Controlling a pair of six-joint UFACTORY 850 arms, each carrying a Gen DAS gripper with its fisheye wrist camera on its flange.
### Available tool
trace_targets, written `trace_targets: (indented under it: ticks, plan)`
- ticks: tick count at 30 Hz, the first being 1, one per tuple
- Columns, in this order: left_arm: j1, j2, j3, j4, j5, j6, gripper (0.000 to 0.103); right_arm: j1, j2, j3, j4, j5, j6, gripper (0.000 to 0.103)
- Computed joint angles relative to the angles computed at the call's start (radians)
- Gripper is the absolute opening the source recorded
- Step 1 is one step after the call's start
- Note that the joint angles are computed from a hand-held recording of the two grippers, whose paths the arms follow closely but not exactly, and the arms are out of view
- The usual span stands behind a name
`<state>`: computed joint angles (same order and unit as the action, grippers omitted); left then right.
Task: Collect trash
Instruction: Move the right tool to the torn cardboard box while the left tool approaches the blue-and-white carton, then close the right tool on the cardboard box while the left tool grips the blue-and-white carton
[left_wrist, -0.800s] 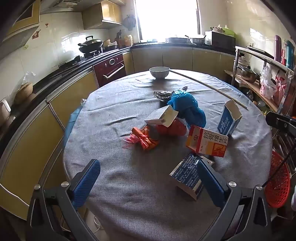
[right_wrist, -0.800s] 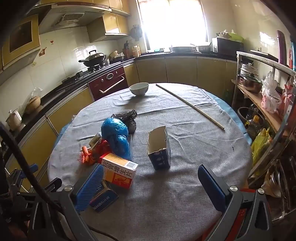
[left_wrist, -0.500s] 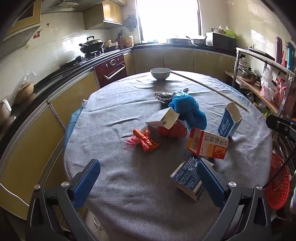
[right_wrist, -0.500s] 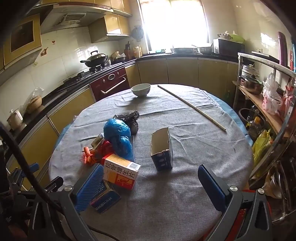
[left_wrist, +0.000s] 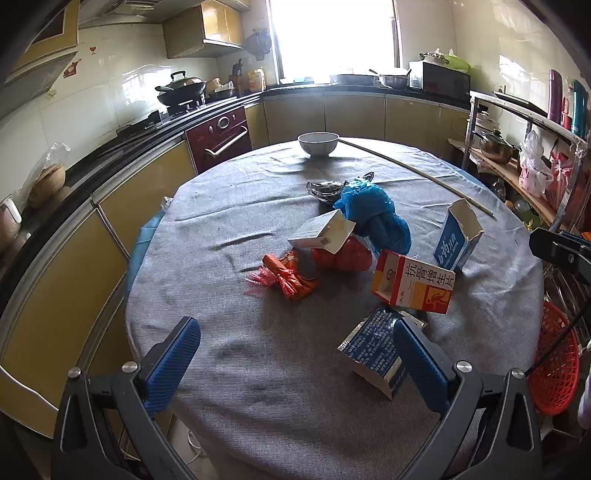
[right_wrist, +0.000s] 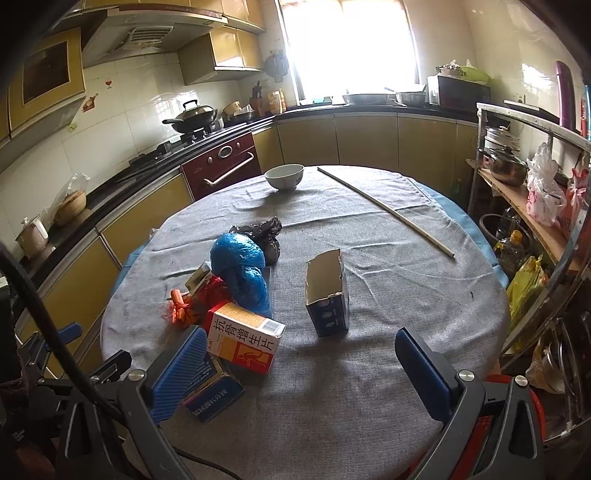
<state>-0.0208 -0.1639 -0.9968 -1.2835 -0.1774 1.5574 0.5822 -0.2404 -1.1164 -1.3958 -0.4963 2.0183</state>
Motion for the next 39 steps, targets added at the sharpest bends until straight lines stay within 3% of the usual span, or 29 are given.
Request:
trace_targets:
  ticks: [4, 7, 12, 17, 21, 23, 29, 31, 35, 39]
  plan:
    - [0.002, -0.001, -0.003, 0.04, -0.009, -0.045, 0.103, -0.001, -0.003, -0.004, 0.017, -0.002, -0.023, 0.103]
    - [0.002, -0.002, 0.004, -0.082, -0.003, 0.082, 0.103, 0.001, -0.004, -0.002, -0.008, -0.008, -0.001, 0.103]
    - [0.001, -0.007, -0.006, 0.022, -0.003, -0.018, 0.103, 0.0, -0.009, -0.006, -0.001, -0.006, -0.006, 0.103]
    - [0.002, -0.023, -0.024, 0.22, -0.02, -0.215, 0.103, -0.005, -0.019, -0.017, 0.041, -0.011, -0.053, 0.103]
    - [0.014, -0.066, -0.055, 0.288, -0.09, -0.294, 0.103, -0.029, -0.042, -0.035, 0.051, 0.017, -0.047, 0.103]
    - [0.018, -0.087, -0.065, 0.234, -0.115, -0.25, 0.103, -0.047, -0.062, -0.057, 0.12, 0.029, -0.113, 0.103]
    - [0.02, -0.145, -0.113, 0.317, -0.216, -0.356, 0.103, -0.098, -0.15, -0.147, 0.258, 0.057, -0.262, 0.101]
    - [0.016, -0.165, -0.134, 0.367, -0.251, -0.393, 0.103, -0.112, -0.181, -0.175, 0.255, 0.073, -0.259, 0.096]
    - [0.014, -0.196, -0.163, 0.424, -0.311, -0.429, 0.103, -0.149, -0.244, -0.236, 0.411, 0.095, -0.403, 0.086]
    - [-0.003, -0.232, -0.192, 0.487, -0.323, -0.478, 0.103, -0.179, -0.278, -0.26, 0.539, 0.128, -0.514, 0.056]
